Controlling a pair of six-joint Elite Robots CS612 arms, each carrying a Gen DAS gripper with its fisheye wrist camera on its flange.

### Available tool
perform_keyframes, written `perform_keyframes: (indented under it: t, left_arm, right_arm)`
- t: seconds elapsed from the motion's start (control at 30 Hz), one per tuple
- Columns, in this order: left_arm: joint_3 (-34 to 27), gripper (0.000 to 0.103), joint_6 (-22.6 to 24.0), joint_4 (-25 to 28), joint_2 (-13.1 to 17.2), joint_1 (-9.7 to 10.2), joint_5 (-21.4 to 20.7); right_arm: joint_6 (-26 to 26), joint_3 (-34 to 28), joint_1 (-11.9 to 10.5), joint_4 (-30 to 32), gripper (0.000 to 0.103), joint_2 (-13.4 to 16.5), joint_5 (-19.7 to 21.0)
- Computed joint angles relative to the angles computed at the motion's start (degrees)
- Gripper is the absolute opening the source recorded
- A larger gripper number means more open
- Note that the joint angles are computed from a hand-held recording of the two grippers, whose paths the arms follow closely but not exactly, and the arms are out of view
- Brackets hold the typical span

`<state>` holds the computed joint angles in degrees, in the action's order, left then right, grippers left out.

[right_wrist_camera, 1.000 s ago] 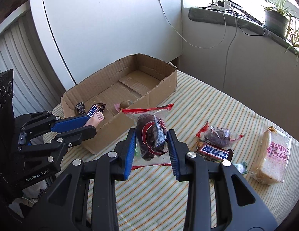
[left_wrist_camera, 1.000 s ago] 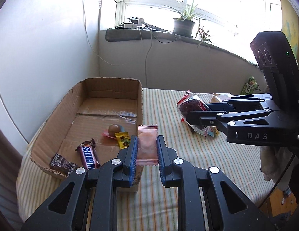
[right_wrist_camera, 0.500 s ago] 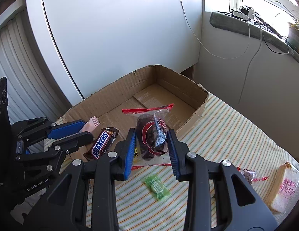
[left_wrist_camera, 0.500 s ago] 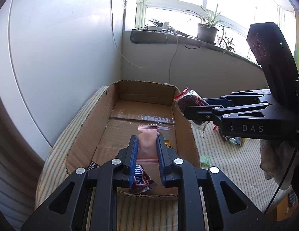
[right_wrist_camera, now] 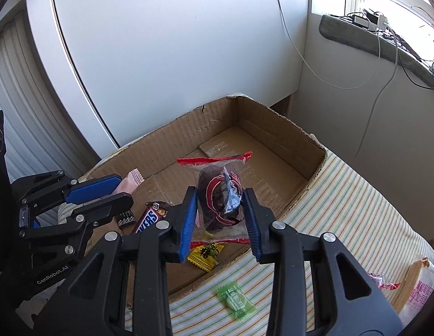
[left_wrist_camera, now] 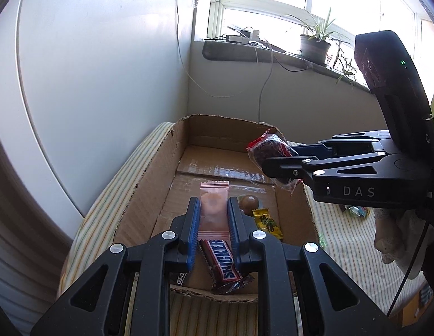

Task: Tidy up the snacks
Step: 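Carry both items into the cardboard box and open both tools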

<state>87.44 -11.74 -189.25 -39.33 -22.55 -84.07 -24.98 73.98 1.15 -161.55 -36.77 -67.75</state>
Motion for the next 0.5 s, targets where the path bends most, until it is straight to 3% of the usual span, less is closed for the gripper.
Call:
perform_keyframes:
  t: [0.2,0.27,0.5]
  left_arm:
    - [-0.30,0.021,-0.13,0.80,0.04,-0.17,0.63]
    - [-0.41,0.028,-0.33,1.10,0.09,-0.24,0.97]
    - [0.11,0.030,-0.68,0.27,-0.17,-0.36,1.06]
  right_arm:
    - [0.08,-0.09,-0.12,-0.12,0.038,0.05,0.33]
    - [0.50,0.36,-0.21,-1.44,0.054,-0.11,0.14]
    - [0.87,1.43,-0.68,-2.51,0.055,-0.80,0.55]
